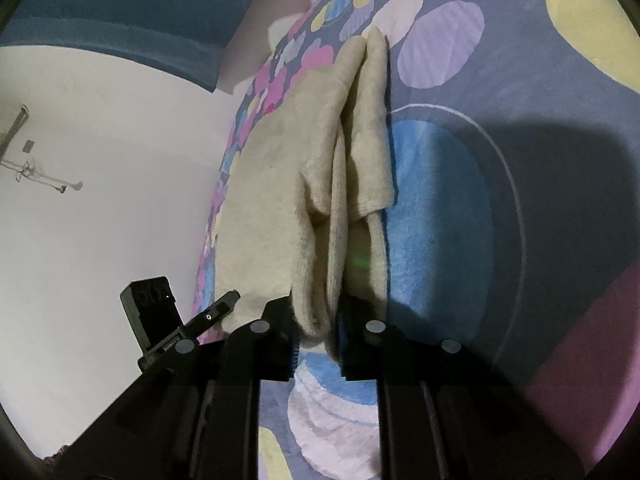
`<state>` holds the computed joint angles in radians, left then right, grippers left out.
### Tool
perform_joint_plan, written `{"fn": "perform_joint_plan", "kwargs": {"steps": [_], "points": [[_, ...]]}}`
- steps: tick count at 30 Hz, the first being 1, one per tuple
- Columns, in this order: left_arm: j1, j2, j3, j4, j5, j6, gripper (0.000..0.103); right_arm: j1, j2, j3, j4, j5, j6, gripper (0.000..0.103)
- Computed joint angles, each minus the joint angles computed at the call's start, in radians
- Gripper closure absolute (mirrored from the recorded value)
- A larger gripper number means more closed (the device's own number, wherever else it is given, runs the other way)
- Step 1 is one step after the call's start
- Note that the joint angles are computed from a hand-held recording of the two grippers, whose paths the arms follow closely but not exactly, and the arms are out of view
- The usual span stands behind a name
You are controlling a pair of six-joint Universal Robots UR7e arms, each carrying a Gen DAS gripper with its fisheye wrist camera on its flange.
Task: Fold small clothes
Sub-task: 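Release the sweater bundle with both grippers and lift them away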
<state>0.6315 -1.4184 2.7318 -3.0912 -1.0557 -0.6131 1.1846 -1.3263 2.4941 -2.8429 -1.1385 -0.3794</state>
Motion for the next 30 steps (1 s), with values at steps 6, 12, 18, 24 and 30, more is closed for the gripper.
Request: {"fn": "perform_joint_plan", "kwargs": {"steps": [6,12,18,24,30], "points": [[-0.013,-0.005,0.001,0.013,0.018,-0.019,0.054,-0.002,-0.017,0.0,-0.007,0.001,0.036,0.077],[-0.023,-0.006,0.0,0.024,0.029,-0.038,0.046,0.03,0.02,-0.05,-0.094,-0.017,0.108,0.054],[-0.056,-0.037,0.005,0.071,0.069,-0.089,0.034,0.085,0.087,-0.103,-0.141,-0.096,0.144,0.057],[-0.08,-0.057,0.0,0.145,0.111,-0.128,0.033,0.084,0.086,-0.089,-0.18,-0.152,0.138,0.074],[-0.115,-0.062,-0.005,0.208,0.15,-0.149,0.031,0.057,0.046,-0.049,-0.193,-0.147,0.115,0.073]]}}
